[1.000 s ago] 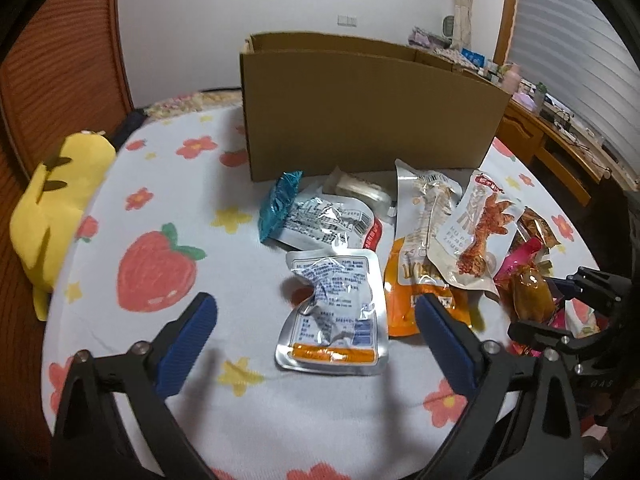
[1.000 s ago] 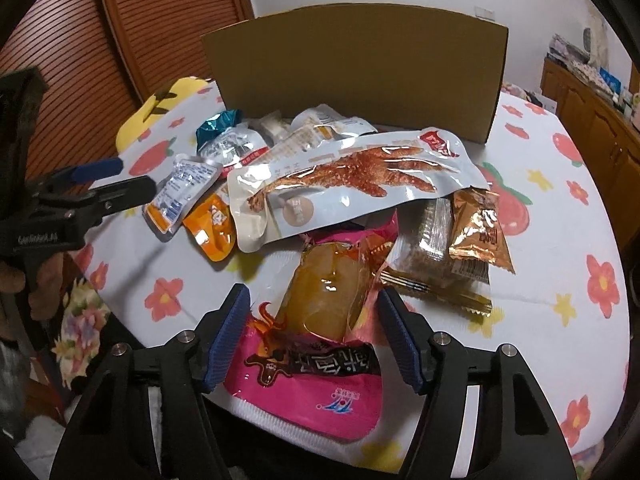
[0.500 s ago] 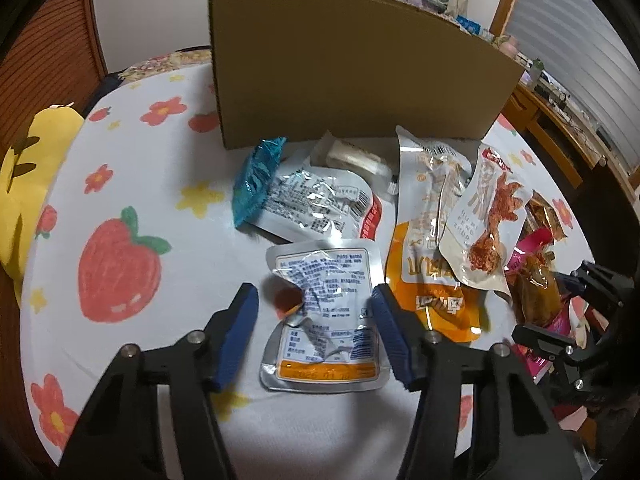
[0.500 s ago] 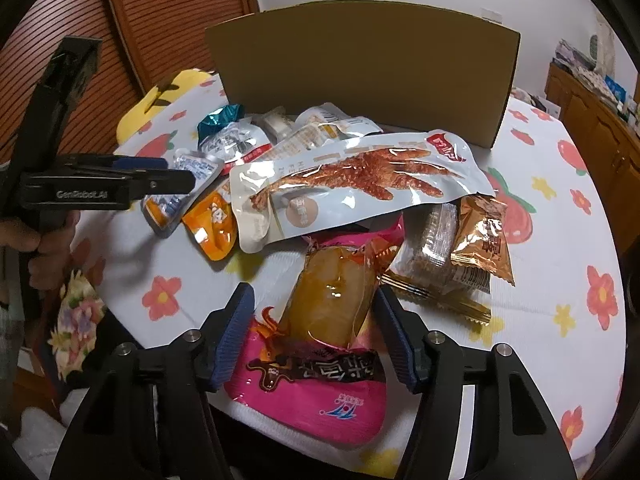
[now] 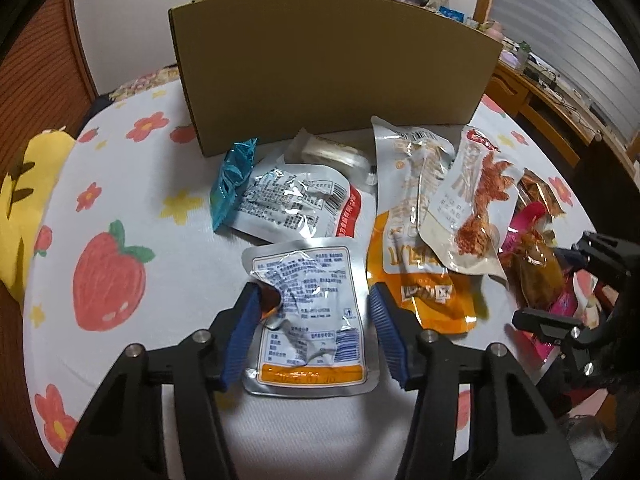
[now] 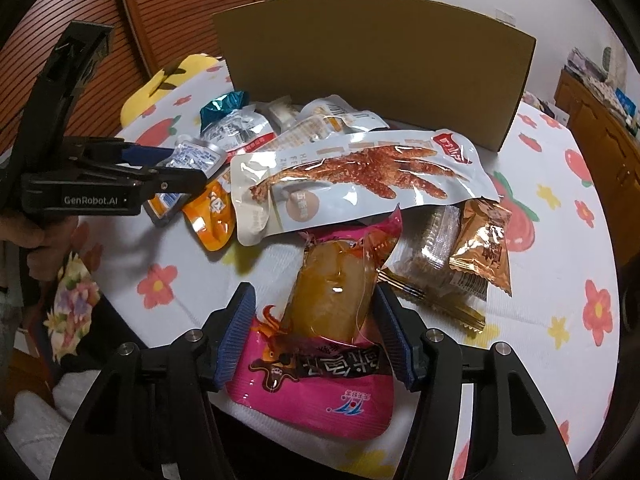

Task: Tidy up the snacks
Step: 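Grasp the silver sachet with the left tool while the right tool grasps the pink jelly pouch, then carry both packets over the box and open both tools to drop them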

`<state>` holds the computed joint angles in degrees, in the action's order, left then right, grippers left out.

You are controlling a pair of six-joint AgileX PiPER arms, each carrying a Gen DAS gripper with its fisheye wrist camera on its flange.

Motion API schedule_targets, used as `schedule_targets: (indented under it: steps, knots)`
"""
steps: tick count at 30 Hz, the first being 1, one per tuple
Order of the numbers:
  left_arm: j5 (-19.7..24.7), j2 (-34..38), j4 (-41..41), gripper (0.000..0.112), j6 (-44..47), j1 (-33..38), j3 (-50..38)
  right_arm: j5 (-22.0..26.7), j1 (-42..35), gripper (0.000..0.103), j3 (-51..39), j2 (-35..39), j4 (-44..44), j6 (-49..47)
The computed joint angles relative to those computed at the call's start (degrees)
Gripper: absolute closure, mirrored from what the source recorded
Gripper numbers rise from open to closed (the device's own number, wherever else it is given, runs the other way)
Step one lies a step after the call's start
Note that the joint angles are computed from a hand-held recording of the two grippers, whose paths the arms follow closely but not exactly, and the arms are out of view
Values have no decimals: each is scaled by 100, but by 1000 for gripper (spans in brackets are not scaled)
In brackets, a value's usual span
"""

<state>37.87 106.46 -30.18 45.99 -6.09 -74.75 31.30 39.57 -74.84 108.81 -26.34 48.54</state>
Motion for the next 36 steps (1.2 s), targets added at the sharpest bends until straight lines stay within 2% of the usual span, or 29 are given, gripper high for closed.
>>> schedule_targets:
  steps: [1, 2, 9, 15, 20, 26, 36]
  knots:
    - [-35, -40, -74, 59, 98, 22, 69, -1, -1, 41, -3, 5, 4, -14]
    - [-122, -127, -201, 78, 256, 64, 194, -15, -8, 41, 1, 2, 29, -41]
    - [-35, -304, -780, 79, 713, 400, 453, 13, 49, 42, -19, 20, -113, 132]
    - [-36, -559, -1396, 79, 1261, 622, 767, -135, 26, 50, 139, -88, -250, 341]
    - [-243, -827, -1842, 79, 1625, 700, 1083, -303, 31, 54, 299, -250, -478, 588]
    - [-403, -947, -2049, 79, 1783, 662, 1205, -329, -4, 65, 352, -328, -476, 551]
    - [-457, -1190, -2436, 79, 2063, 697, 1442, -285, 106, 66, 546, -569, -858, 891]
